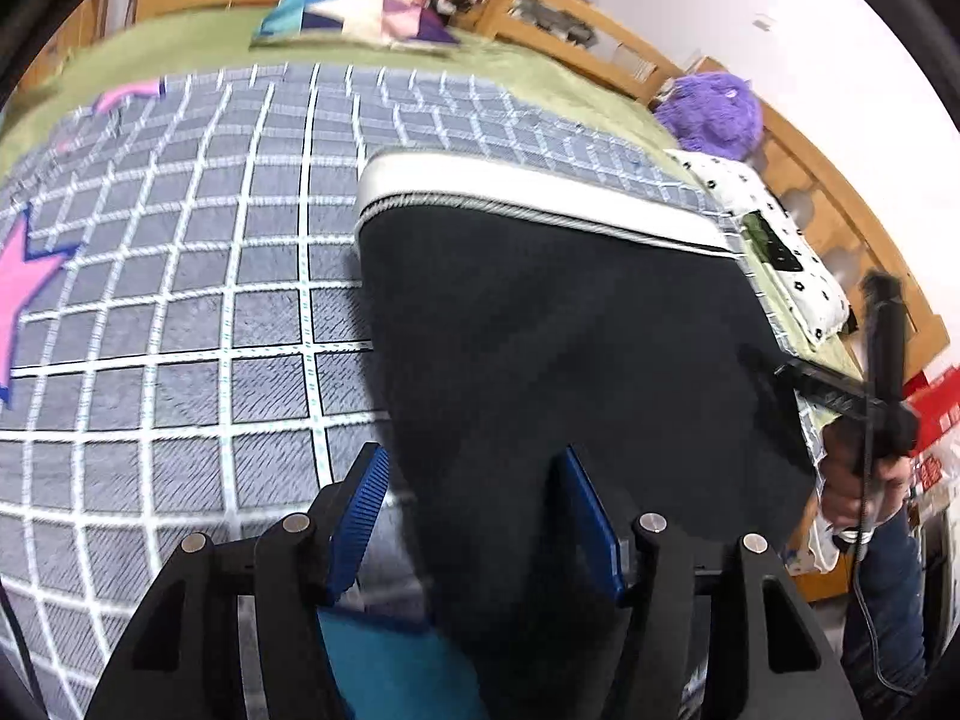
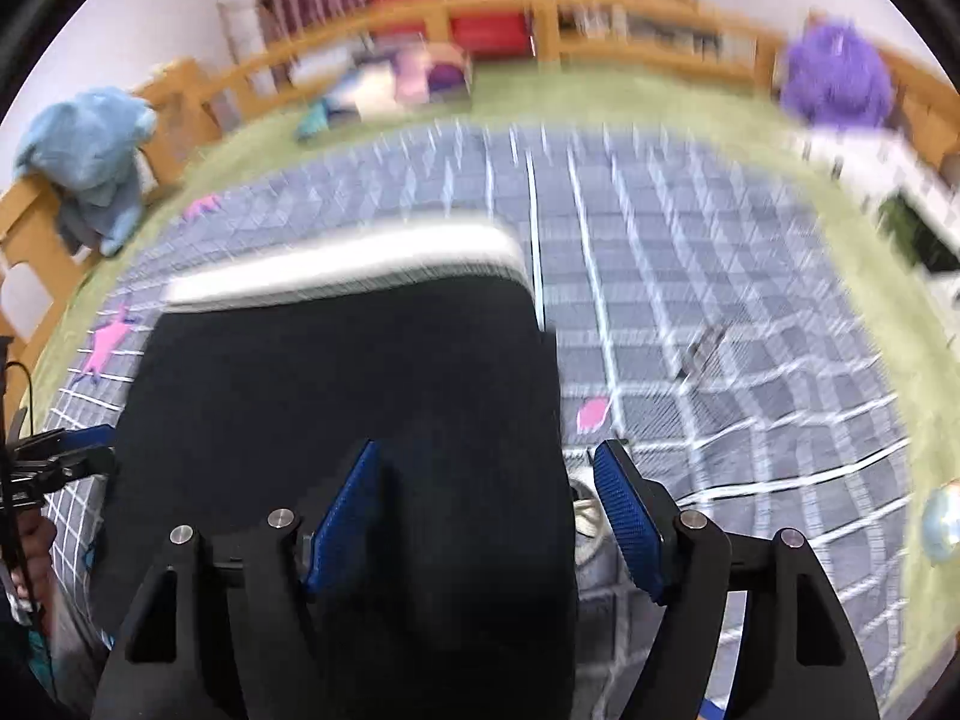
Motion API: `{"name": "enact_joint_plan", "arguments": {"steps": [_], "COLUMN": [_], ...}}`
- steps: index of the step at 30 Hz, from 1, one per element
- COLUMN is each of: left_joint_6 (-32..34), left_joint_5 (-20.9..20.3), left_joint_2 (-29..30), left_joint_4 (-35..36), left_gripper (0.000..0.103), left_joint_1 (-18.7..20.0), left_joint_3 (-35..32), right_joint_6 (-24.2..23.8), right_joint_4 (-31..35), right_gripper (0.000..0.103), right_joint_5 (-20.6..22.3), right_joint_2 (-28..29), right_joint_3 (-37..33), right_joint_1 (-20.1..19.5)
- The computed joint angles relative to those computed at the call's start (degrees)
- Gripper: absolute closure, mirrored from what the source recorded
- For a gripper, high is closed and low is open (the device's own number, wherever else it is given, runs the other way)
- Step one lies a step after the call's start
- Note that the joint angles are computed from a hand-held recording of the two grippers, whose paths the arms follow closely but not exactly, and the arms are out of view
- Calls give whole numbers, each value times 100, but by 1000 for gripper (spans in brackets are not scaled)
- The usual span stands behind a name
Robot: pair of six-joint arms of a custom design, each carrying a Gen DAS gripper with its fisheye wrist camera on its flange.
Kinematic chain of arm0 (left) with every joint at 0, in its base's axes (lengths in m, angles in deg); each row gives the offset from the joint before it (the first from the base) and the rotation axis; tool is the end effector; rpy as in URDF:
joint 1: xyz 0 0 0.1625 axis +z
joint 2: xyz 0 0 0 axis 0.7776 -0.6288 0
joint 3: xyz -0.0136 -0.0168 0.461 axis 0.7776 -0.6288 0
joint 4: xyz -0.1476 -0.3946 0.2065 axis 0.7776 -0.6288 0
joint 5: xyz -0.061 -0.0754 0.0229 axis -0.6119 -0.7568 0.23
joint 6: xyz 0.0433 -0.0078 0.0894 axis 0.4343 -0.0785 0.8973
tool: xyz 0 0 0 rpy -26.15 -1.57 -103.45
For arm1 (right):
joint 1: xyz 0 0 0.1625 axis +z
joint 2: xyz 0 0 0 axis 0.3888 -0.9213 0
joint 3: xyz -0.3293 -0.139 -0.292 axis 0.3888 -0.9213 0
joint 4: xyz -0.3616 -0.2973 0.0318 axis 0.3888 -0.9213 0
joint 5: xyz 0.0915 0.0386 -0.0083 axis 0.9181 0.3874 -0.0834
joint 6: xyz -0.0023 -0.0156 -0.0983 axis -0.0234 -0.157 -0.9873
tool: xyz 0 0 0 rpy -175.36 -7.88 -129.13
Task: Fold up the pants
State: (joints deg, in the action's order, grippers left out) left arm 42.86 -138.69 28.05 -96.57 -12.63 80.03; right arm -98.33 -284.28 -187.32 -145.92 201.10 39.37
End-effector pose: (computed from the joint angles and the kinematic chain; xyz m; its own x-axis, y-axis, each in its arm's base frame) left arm -0.2193 -0.3844 0.0239 -0.8222 0.4900 -0.2895 0.5418 0.8297 -0.1345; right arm -0.0383 -0.3034 0.2783 -0.7719 0.2035 0.6023 -0.2268 0.7969 -0.5599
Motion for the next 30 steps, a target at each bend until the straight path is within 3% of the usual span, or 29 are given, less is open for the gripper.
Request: {"name": "enact_joint_plan", "arguments": {"steps": [2, 5, 9, 18, 22, 23, 25, 27, 30], "left_joint_6": [-1, 43, 194, 226, 194, 180, 190, 195, 461], "left_joint_5": [-159, -710, -938, -870, -801, -777, -880, -1038, -1210], "left_joint_2": [180, 366, 568, 848, 824, 783, 695, 571, 291], "left_joint_4": [32, -325, -632, -1285, -1104, -1082, -1050, -953, -715], "left_gripper": [45, 43, 39, 37, 50, 57, 67, 77, 82], "left_joint_1": [190, 549, 679, 572, 519, 521, 579, 653, 609], "left_joint_3": [-112, -122, -139, -37, -119, -111, -117, -140, -200], "right_joint_6": [-110, -494, -394, -347, -202, -191, -262, -148, 143], "right_joint_4": [98, 461, 1207, 1323, 1298, 1362, 1255, 1139, 1424], "right_gripper": [30, 30, 30, 28, 30, 42, 44, 53, 74], "right_joint_5": [303, 956, 1417, 1799, 1862, 1957, 1982, 1929, 2341], "right_joint_2": [355, 170, -22, 75, 89, 33, -98, -240, -788], "right_joint_3": [-164, -193, -322, -342, -328, -309, -207, -127, -15], "right_joint_1": [-369, -775, -1138, -1339, -1358, -1383, -1356, -1282, -1410]}}
